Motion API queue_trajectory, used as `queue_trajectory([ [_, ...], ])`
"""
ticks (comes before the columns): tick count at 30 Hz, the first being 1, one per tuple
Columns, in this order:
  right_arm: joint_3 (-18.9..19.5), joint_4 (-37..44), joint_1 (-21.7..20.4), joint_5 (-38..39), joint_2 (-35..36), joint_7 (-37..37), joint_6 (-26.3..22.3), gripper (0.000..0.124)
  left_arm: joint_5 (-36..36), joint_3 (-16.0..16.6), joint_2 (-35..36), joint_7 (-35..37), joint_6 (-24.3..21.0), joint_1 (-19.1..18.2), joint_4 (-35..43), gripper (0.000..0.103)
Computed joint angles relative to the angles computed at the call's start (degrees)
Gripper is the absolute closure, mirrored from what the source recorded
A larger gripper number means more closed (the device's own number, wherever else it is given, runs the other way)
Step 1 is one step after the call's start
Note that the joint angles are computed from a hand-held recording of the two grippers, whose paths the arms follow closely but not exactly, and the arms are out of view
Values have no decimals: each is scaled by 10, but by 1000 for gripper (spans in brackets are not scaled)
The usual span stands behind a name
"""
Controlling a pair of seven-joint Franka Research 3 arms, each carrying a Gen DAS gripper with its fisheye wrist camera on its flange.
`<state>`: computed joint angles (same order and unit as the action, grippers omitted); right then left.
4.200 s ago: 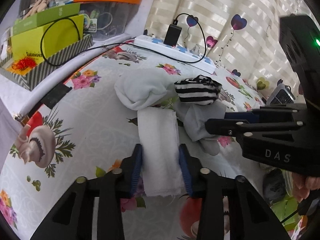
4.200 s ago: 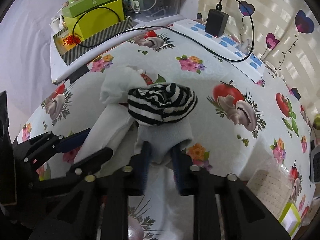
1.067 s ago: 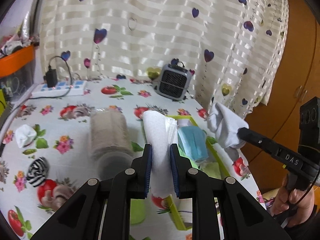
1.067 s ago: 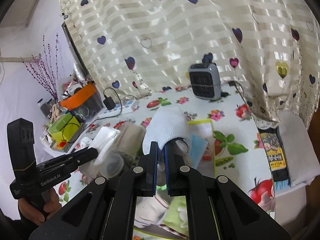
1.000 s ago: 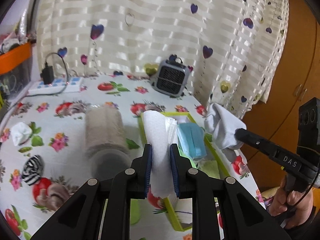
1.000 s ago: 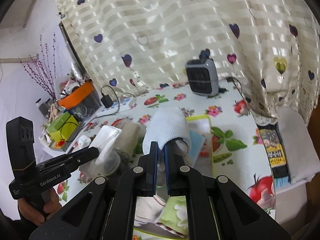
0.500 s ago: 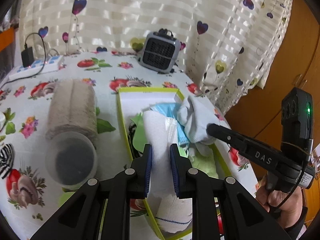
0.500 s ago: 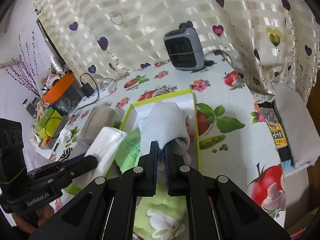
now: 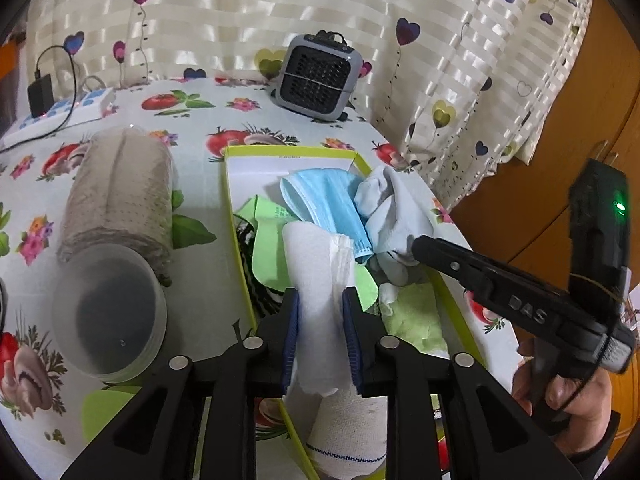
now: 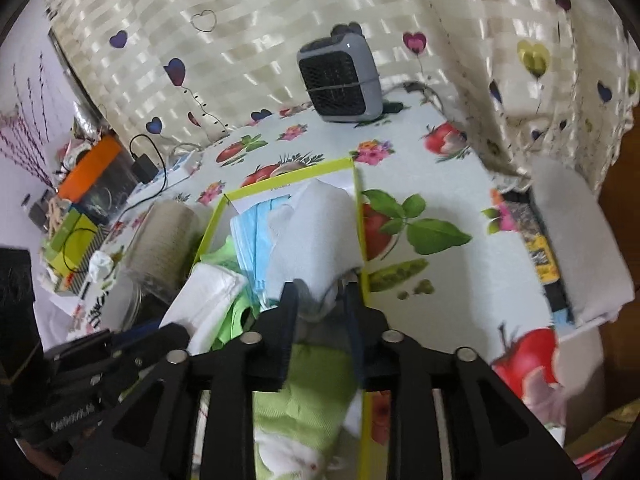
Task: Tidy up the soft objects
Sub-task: 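Lower the white towel and white sock into the box and open both grippers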
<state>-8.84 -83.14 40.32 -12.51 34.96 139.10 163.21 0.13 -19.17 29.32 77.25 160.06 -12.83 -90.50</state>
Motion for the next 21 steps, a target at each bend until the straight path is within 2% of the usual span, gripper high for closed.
queue_trajectory([
  [2,-23,-19,21,-20,-14,21,5,82,-5,-7,-3,9,5,6,-6,76],
  [6,-41,-34,40,-53,-30,51,11,82,-8,-13,-19,21,25,10,-28,72],
  [17,-44,-70,57,-105,-61,103,34,82,-12,-17,-51,28,41,15,-66,71],
  [19,-48,-75,63,-117,-67,114,34,82,-21,-26,-61,38,52,23,-80,71],
  [21,-52,-81,68,-131,-73,127,34,82,-16,-20,-73,36,60,18,-92,71],
])
